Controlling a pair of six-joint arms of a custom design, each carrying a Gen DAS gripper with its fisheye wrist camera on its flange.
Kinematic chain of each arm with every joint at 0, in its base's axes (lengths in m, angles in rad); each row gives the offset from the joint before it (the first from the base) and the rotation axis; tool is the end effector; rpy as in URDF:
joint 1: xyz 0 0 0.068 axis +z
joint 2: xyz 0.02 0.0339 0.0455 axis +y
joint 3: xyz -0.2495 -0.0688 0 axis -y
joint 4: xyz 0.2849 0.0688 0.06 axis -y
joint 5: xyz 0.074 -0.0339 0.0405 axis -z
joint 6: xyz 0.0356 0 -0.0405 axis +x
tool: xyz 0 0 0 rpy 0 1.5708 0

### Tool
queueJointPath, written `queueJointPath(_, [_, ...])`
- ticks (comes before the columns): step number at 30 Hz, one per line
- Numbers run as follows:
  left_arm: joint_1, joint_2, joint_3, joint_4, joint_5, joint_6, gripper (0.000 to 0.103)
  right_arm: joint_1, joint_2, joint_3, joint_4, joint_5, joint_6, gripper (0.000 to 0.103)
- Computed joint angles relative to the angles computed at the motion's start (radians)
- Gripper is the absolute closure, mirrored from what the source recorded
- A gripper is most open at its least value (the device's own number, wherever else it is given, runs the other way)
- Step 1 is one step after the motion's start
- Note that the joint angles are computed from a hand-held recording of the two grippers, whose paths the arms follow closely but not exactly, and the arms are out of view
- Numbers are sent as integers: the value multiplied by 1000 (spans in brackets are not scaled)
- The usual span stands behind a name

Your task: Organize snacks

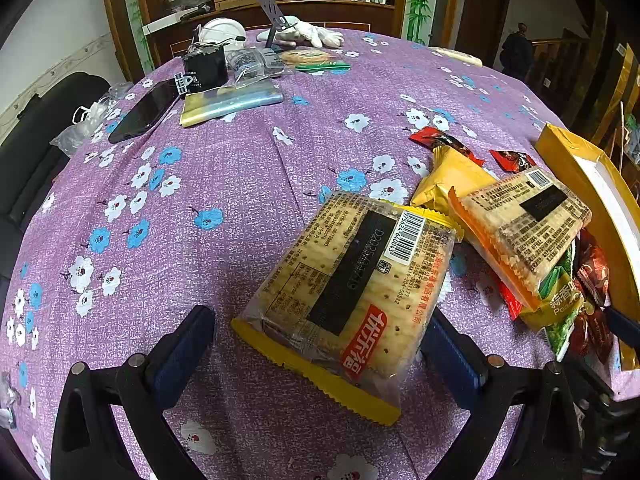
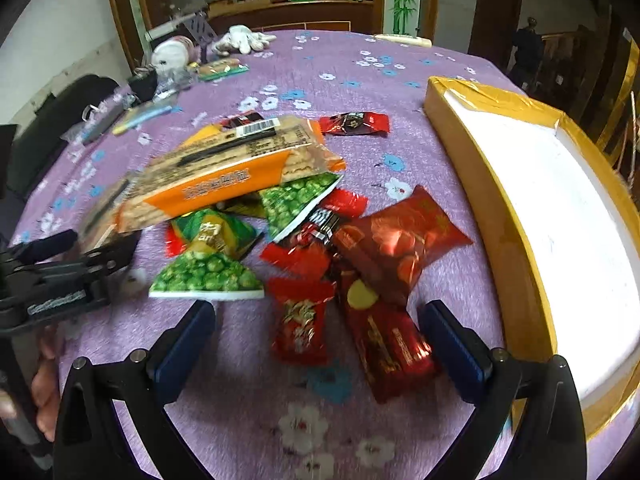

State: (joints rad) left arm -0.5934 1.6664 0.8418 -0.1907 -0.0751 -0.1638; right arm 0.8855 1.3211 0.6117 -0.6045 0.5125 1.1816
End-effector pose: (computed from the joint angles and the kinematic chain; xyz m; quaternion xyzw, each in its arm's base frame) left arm 0.2826 -0.1874 0.1004 0.1948 0.9411 -0.0677 0.2679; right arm 0.1656 0.1750 0.1136 0.1736 0.9441 -0.0222 0.2794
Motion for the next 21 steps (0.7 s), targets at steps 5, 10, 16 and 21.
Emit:
queueJointPath(5, [0,0,0,-1,0,-2,0,45,-105,-41,-3,20,1,0])
queueJointPath(10, [-1,0,0,-1,-1,-3,0,74,-117,-39,29,45,-25,0])
queueJointPath(16, [-1,0,1,-2,0,-4,0,44,-224,-115,122,10,-29,0])
queueJointPath(21, [-1,2,3,-3,1,-4,0,34,-251,-128,136,18,-38,3])
